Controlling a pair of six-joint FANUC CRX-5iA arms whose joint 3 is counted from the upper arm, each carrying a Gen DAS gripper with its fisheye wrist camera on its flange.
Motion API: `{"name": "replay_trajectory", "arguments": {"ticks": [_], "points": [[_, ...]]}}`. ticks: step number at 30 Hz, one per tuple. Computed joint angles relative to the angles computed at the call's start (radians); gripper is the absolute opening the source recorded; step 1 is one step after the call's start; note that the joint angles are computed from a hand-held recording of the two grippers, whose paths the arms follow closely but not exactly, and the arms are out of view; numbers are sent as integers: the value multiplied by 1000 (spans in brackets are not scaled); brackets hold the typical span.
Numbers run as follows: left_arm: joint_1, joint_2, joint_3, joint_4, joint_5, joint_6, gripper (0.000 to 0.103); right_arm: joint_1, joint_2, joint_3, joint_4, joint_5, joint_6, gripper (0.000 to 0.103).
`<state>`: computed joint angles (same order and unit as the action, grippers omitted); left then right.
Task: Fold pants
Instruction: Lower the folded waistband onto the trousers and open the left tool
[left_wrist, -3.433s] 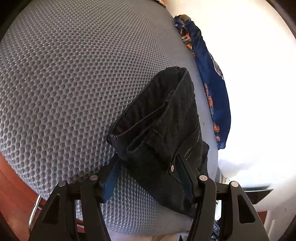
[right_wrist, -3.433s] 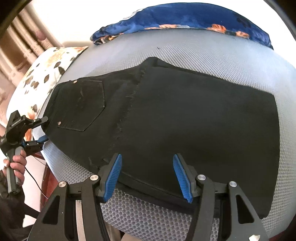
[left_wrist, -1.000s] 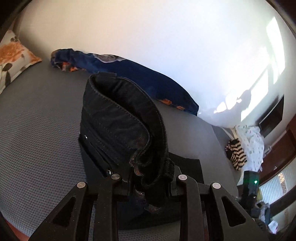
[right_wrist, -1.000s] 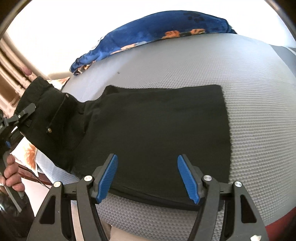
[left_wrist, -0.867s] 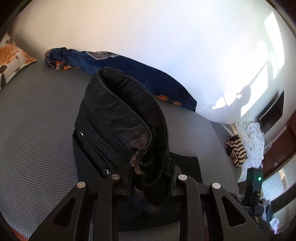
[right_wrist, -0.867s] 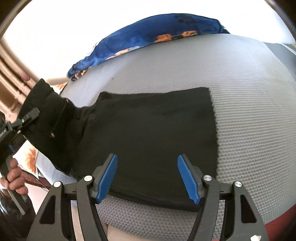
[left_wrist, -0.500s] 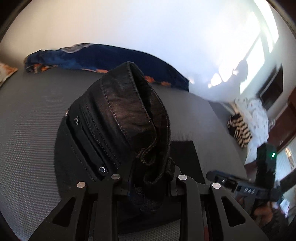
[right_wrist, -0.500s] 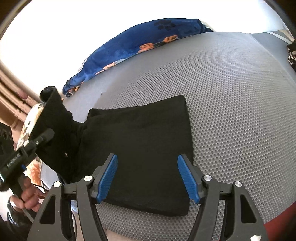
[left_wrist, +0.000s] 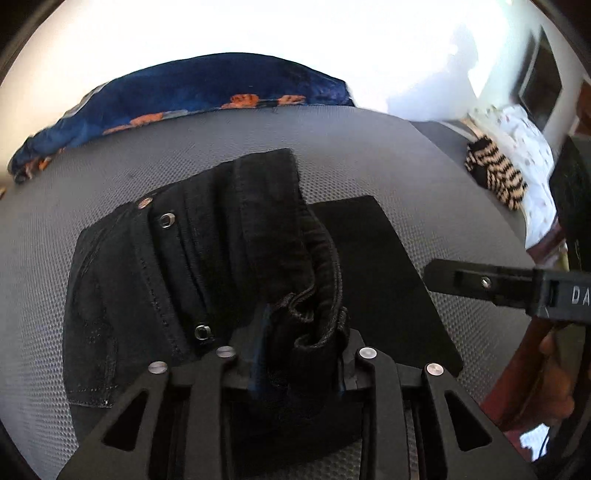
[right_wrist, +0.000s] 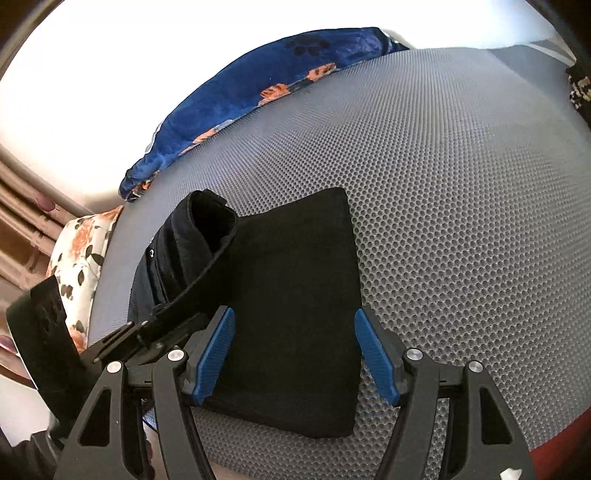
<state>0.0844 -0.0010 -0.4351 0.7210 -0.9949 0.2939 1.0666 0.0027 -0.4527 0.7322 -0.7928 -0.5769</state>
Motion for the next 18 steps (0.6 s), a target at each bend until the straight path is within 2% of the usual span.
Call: {"name": "replay_trajectory", "arguments": {"ticks": [2,6,9,13,15,17,18], "points": [[0,-4,1,-2,-7,-10,39,-10,-7,-9,-1,33,1,65],[34,13,33,21,-138,-21,56,-31,-13,-22,-7,99,26,65],[71,-4,31,60,-195,-58,61,-50,-17,-40,1,169,25,65],[140,-22,25,110,-181,-88,68,-103,-17,-77,0,338,48,65],[166,-14,35,113,-153,-67,68,-131,-5,-80,-43,419,97,67],[196,1,45,110,-112,-32,68,-160,4,-95,-29,504,110,67],[208,13,54,100,-87,1,68,-166,18,-75,-92,519,177,67]]}}
